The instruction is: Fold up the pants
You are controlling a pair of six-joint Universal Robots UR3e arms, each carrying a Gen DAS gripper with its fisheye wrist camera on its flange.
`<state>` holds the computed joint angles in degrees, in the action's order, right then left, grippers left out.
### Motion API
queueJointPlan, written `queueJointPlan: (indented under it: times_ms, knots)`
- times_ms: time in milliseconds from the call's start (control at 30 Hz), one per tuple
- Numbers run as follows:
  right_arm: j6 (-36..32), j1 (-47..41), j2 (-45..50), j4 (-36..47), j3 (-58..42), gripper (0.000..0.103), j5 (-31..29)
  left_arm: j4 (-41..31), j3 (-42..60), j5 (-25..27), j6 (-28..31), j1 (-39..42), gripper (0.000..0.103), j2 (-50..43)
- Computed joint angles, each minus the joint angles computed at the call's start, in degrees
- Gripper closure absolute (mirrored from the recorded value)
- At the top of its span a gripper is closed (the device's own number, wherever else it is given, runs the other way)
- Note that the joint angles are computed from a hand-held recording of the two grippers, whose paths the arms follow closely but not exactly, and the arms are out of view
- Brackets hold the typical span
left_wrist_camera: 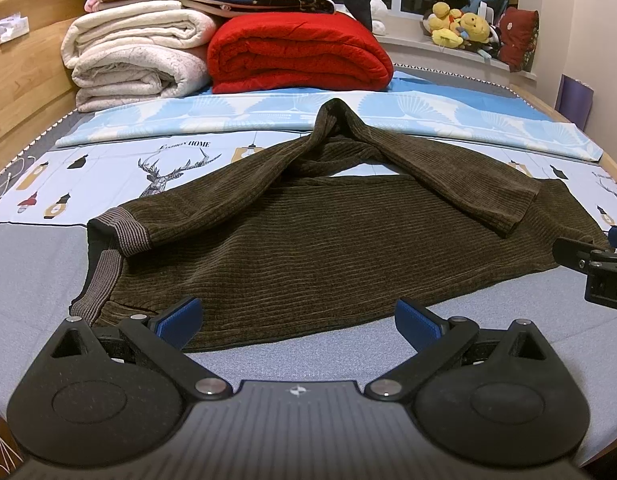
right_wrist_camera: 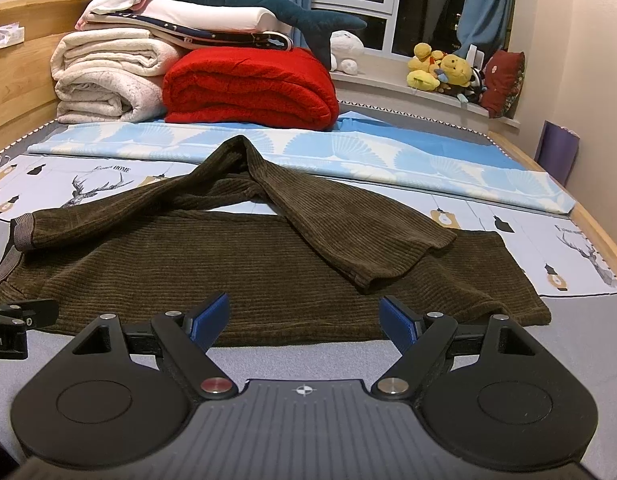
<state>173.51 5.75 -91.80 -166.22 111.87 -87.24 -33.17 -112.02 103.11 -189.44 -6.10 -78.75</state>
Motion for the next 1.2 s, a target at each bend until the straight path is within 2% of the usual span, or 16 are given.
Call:
queueJointPlan:
  times_ms: [200,267,333,367,400,433,533,600,667,733,800,867,933,1033,1100,1200]
  knots:
    - [0.40,-1.48,-0.25,0.89,-0.09,0.020,1.65,2.06,-0.48,-1.11,3.34,0.54,0.005,1.72]
    - [1.95,-2.86,-0.10,1.52,-0.59,0.020,2.16,1.64,0.45,-4.76,7.72,3.05,0.018,2.59]
    - [3.37,-5.44,-0.28,3.81,-1.82,0.020,4.41,1.33,1.82,-8.21,12.36,6.19,0.049,2.89]
    - [3.88,-6.86,-0.18,4.73,-2.48,0.022,5.60,1.69,2.27,-11.13,15.45,8.76,0.060,3.23]
    - [4.18,-7.89,0.43,4.18,-2.98,0.030,5.63,1.54,2.68,-14.14,18.20,11.38,0.079,3.46]
    - [4.20,-8.65,1.37,3.29,-3.63,0.040,4.71,0.88,3.26,-17.09,20.74,14.16,0.083,3.54]
    - [5.55,-12.45,3.69,-0.43,-4.28,0.044,4.52,0.70,2.77,-22.35,25.31,21.70,0.083,2.63]
    - [6.03,-16.14,4.42,1.76,-6.13,0.045,6.37,-0.90,1.56,-22.46,25.92,25.96,0.083,1.01]
    - [7.74,-18.68,7.11,3.93,-8.91,0.045,7.14,-9.98,6.59,-21.84,22.14,29.60,0.083,-3.16]
    - [9.18,-20.47,10.54,8.62,-13.32,0.045,6.84,-13.55,9.29,-23.74,19.13,33.46,0.083,-5.75]
    - [11.90,-23.65,14.44,10.38,-16.99,0.045,9.04,-15.22,11.68,-21.19,17.19,34.60,0.081,-8.58]
    - [15.72,-25.73,18.62,13.83,-21.43,0.045,8.78,-19.59,15.02,-19.72,15.41,35.75,0.073,-11.47]
    - [20.17,-27.14,22.25,17.62,-25.39,0.044,8.61,-24.75,18.50,-18.19,13.34,37.23,0.051,-14.54]
    - [25.79,-29.17,27.83,20.60,-30.21,0.044,9.27,-28.27,21.71,-14.83,9.66,38.44,0.033,-18.38]
    - [27.37,-30.16,30.90,22.01,-32.76,0.043,10.52,-30.21,22.68,-15.17,7.59,40.66,0.026,-19.91]
    - [28.83,-30.81,36.16,22.89,-37.42,0.043,13.33,-32.86,23.81,-16.68,5.35,43.10,0.026,-21.45]
